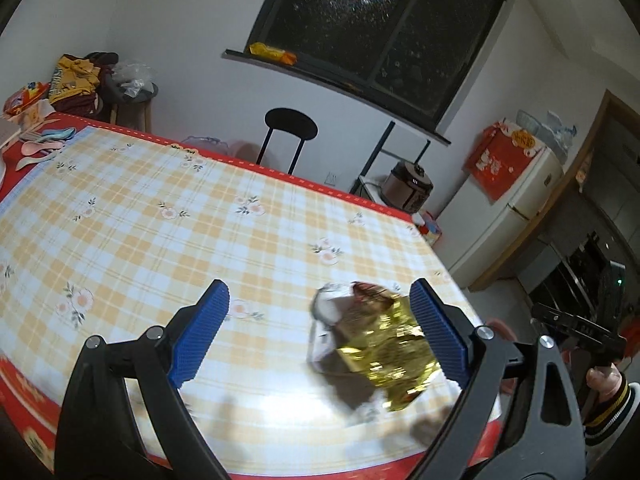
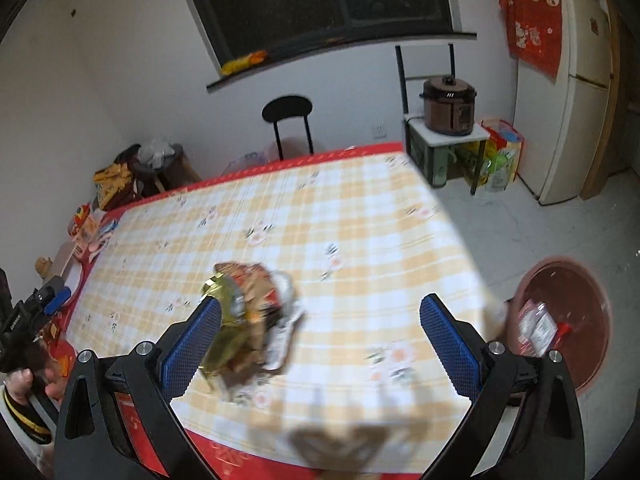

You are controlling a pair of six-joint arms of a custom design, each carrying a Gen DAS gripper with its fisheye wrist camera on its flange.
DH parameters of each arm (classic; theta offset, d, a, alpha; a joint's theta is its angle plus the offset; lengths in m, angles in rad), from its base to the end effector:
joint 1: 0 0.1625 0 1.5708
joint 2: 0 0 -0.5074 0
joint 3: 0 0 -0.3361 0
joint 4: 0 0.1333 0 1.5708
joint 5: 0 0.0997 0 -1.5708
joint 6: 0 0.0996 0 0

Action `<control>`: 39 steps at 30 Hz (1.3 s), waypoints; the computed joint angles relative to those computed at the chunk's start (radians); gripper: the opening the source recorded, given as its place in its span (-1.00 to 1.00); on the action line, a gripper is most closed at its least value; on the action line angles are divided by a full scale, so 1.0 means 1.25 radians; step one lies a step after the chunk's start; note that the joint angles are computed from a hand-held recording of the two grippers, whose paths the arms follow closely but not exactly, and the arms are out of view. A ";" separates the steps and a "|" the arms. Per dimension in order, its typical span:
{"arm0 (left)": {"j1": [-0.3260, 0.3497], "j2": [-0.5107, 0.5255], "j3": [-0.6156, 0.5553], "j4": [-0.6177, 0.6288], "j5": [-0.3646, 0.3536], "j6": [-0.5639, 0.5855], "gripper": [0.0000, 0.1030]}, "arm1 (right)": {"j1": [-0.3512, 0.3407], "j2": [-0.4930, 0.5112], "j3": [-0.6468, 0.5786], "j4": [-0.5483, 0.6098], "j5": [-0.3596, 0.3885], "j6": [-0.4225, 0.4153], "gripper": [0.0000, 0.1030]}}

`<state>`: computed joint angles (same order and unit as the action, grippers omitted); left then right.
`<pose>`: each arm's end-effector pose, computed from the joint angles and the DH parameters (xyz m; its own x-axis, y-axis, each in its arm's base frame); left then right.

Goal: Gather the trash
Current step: 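Grasp and lift the gold foil wrapper with the right tool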

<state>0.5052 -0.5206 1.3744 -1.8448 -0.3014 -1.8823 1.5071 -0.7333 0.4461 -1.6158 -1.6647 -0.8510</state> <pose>-0.5267 -0.5523 0.0822 -0.7931 -0.5426 -0.2766 0.0746 0.3642 -0.9283 0.0711 -0.8321 0.5361 -0.6990 -0.6475 0.3037 -0.7060 0.6925 -0.1483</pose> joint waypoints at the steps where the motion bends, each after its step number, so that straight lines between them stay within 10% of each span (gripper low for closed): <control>1: 0.002 -0.016 0.040 -0.066 -0.007 0.045 0.76 | 0.003 -0.027 0.081 -0.049 -0.011 0.008 0.90; 6: 0.019 -0.065 0.164 -0.292 -0.040 0.217 0.76 | 0.016 -0.112 0.361 -0.230 -0.040 0.036 0.90; 13: 0.038 -0.090 0.257 -0.512 -0.073 0.356 0.76 | 0.026 -0.134 0.516 -0.361 -0.102 0.051 0.72; 22: 0.064 -0.084 0.298 -0.648 -0.124 0.428 0.75 | 0.033 -0.114 0.541 -0.403 -0.151 0.065 0.35; 39: 0.090 -0.044 0.256 -0.786 -0.165 0.587 0.75 | 0.032 -0.129 0.479 -0.281 -0.045 0.091 -0.42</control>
<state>0.6178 -0.5755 1.6944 -2.8271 -0.5080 -1.1488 1.5472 -0.8944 1.0448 -1.9675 -1.7208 -0.7371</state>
